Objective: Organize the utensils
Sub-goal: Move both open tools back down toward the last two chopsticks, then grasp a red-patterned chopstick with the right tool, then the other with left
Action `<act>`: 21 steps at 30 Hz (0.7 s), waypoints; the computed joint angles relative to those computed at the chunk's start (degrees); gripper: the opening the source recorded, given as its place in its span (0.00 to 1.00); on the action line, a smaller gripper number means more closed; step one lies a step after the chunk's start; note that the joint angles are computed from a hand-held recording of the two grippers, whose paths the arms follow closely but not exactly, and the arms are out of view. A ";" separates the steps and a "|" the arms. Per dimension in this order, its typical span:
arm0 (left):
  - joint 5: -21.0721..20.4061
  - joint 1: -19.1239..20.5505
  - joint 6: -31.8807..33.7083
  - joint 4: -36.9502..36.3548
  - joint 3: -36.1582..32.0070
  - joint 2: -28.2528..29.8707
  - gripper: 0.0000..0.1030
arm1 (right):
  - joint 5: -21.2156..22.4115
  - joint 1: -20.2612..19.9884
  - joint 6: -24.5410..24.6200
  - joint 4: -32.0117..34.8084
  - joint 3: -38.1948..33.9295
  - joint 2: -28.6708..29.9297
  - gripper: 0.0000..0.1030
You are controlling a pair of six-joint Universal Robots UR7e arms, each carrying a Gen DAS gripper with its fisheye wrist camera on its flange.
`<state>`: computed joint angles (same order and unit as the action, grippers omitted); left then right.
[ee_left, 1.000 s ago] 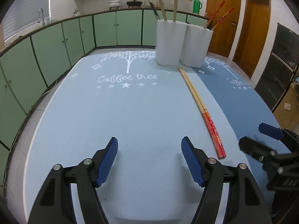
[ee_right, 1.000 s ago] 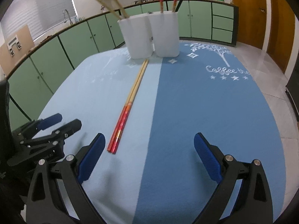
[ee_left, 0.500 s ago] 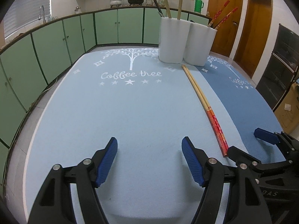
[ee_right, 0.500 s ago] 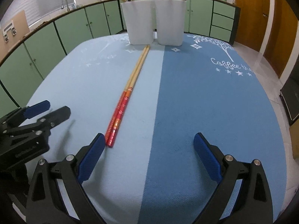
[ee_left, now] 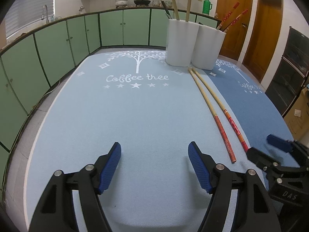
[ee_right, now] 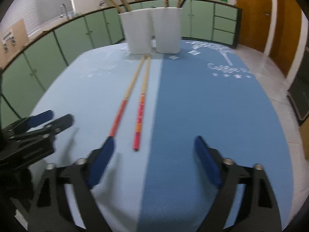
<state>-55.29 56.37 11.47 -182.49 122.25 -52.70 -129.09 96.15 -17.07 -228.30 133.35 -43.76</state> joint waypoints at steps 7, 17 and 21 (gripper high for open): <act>0.29 -0.15 -0.27 -0.04 0.17 -0.05 0.69 | 0.33 0.09 0.33 2.34 -1.19 0.57 0.38; 0.15 -1.17 -0.85 0.27 0.28 0.52 0.69 | 2.55 -0.10 -0.12 3.41 -0.60 0.17 0.05; -0.14 -1.85 -1.39 0.20 0.45 0.90 0.69 | 2.84 -0.43 -0.38 1.74 0.64 -0.39 0.05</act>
<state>-55.43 54.53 10.08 -182.29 122.70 -51.80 -126.26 95.71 -17.46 -226.56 134.00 -44.15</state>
